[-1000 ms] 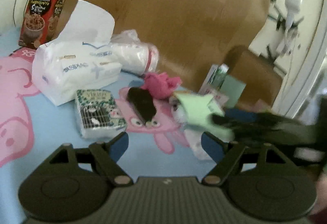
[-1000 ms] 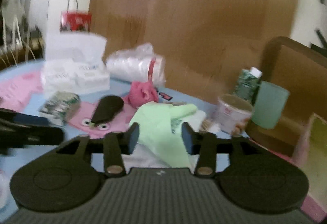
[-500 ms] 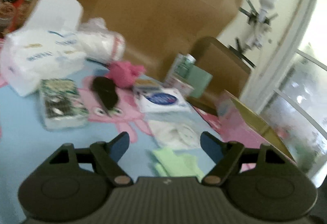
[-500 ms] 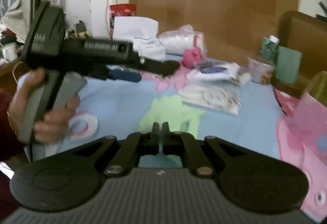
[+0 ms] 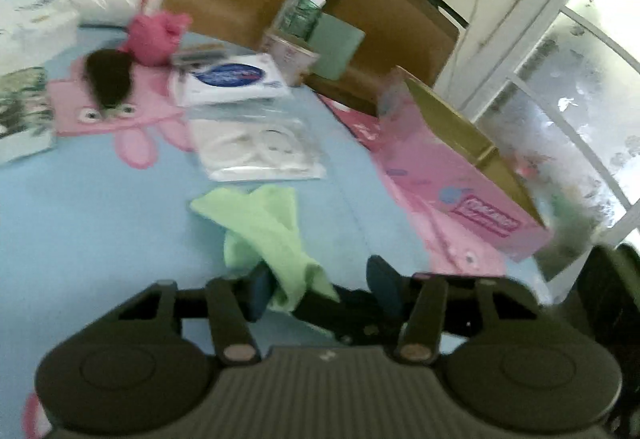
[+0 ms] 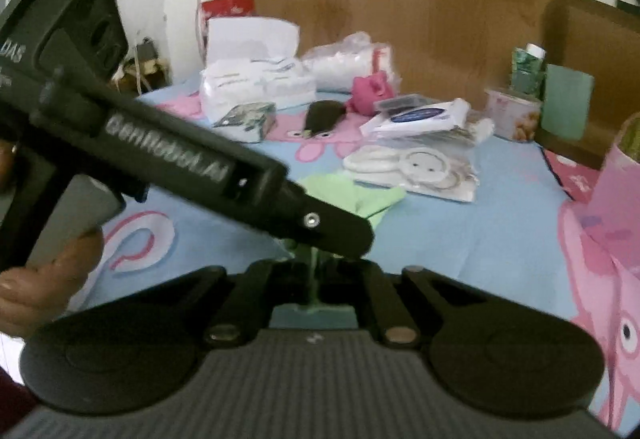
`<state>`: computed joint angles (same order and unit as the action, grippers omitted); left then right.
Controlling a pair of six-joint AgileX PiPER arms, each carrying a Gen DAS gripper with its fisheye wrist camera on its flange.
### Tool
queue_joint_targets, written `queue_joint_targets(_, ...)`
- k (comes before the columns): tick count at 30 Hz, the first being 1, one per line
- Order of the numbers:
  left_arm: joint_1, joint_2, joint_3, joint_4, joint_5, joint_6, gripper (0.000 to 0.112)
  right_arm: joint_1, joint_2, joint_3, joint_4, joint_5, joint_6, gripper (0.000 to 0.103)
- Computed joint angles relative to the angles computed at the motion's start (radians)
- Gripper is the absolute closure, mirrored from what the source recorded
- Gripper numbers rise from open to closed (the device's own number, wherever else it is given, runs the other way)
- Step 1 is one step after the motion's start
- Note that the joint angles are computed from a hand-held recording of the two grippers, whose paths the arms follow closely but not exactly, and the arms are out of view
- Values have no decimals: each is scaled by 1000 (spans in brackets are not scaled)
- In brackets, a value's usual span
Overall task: Organize soft objects
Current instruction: 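Close the left tool on the light green cloth and lift it, then carry the green cloth over the pink tin and open the left tool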
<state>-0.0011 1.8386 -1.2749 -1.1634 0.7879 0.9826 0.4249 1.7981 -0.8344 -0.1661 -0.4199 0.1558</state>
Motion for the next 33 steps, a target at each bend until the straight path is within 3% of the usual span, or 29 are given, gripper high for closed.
queue_joint_targets(5, -105, 38, -154, 11, 23, -34, 62, -11, -98, 167, 257, -240, -220, 97)
queue_joint_targets(9, -244, 110, -352, 61, -14, -70, 58, -82, -170, 238, 350, -350, -260, 97)
queue_joint_targets(14, -362, 321, -745, 212, 22, -265, 58, -222, -193, 236, 371, -387, -245, 97)
queue_joint_targets(16, -405, 418, -914, 316, 28, -386, 45, -274, -170, 205, 373, -378, -238, 97)
queue_joint_targets(17, -425, 447, -966, 374, 12, -453, 34, -296, -159, 184, 395, -364, -245, 96)
queue_joint_targets(19, -452, 493, -1050, 482, -9, -572, 31, -328, -114, 123, 440, -328, -262, 92)
queue_joint_targets(20, -454, 493, -1046, 496, -25, -594, 31, -337, -90, 84, 488, -300, -296, 87)
queue_joint_targets(21, -446, 474, -1003, 476, -48, -583, 30, -352, -63, 39, 520, -255, -326, 64)
queue_joint_targets(23, -410, 414, -877, 364, -84, -477, 27, -376, -25, -20, 574, -198, -363, 34)
queue_joint_targets(27, -303, 244, -532, 93, -176, -135, 21, -394, -12, 6, 580, -256, -296, 33)
queue_joint_targets(31, -176, 128, -284, -47, -205, 43, 21, -353, -35, 94, 574, -417, -221, 34)
queue_joint_targets(33, -110, 84, -177, -89, -231, 98, 21, -347, -40, 106, 495, -479, -159, 34)
